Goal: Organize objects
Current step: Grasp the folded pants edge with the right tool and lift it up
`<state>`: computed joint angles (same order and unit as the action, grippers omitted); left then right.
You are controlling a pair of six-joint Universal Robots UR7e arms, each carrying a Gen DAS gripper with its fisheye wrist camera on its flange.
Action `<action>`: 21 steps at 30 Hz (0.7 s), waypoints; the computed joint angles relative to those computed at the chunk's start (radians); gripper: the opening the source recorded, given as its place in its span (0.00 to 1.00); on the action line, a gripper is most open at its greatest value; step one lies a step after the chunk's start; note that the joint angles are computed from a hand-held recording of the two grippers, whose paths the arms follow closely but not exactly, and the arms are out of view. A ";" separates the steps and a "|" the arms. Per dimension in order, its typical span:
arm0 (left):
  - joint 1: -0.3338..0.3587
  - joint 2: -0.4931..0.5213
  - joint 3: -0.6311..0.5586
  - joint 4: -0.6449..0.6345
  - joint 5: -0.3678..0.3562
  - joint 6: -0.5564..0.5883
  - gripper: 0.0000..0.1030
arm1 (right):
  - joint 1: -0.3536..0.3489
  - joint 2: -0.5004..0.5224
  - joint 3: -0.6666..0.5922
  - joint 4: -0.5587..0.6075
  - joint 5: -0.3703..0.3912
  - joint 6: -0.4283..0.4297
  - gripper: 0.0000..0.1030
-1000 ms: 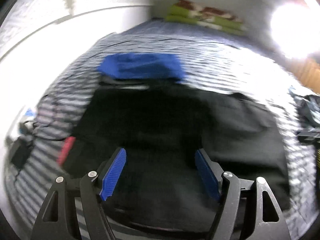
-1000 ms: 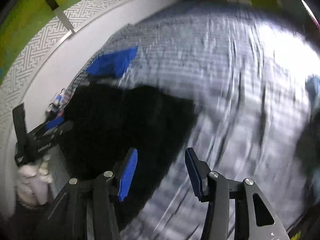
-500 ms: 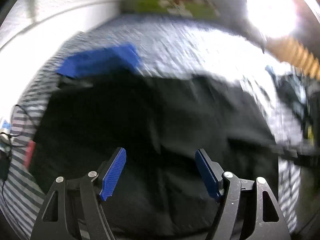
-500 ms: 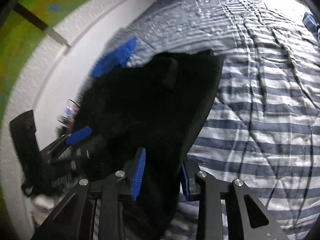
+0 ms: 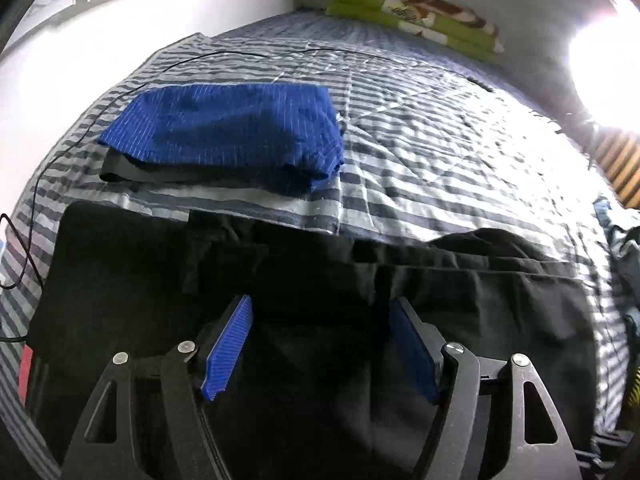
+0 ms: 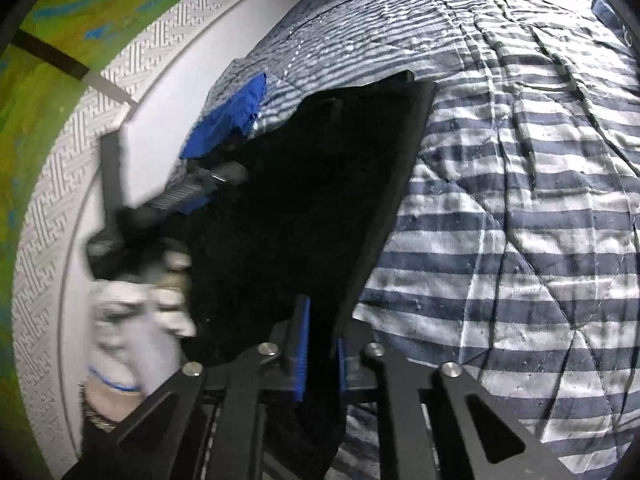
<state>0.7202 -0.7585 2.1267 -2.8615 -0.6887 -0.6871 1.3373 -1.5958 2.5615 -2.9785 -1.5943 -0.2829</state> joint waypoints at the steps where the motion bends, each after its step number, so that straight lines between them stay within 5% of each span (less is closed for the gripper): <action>1: -0.009 -0.004 -0.002 -0.024 0.000 0.004 0.71 | 0.003 -0.005 -0.002 0.003 0.006 -0.002 0.08; 4: -0.018 0.009 0.003 -0.148 0.014 0.041 0.71 | -0.002 -0.015 0.001 0.004 0.046 -0.039 0.12; 8: 0.014 0.019 -0.031 -0.036 -0.011 -0.002 0.70 | -0.030 0.013 -0.016 0.049 0.044 0.007 0.29; 14: -0.125 -0.125 0.106 0.009 0.068 -0.060 0.68 | -0.013 0.022 -0.016 0.024 0.044 0.004 0.09; 18: -0.162 -0.150 0.171 0.095 -0.027 -0.087 0.68 | -0.003 0.008 -0.015 0.025 0.047 0.016 0.06; 21: -0.165 -0.087 0.189 0.178 -0.016 -0.114 0.71 | 0.011 0.010 -0.013 0.013 0.042 0.034 0.05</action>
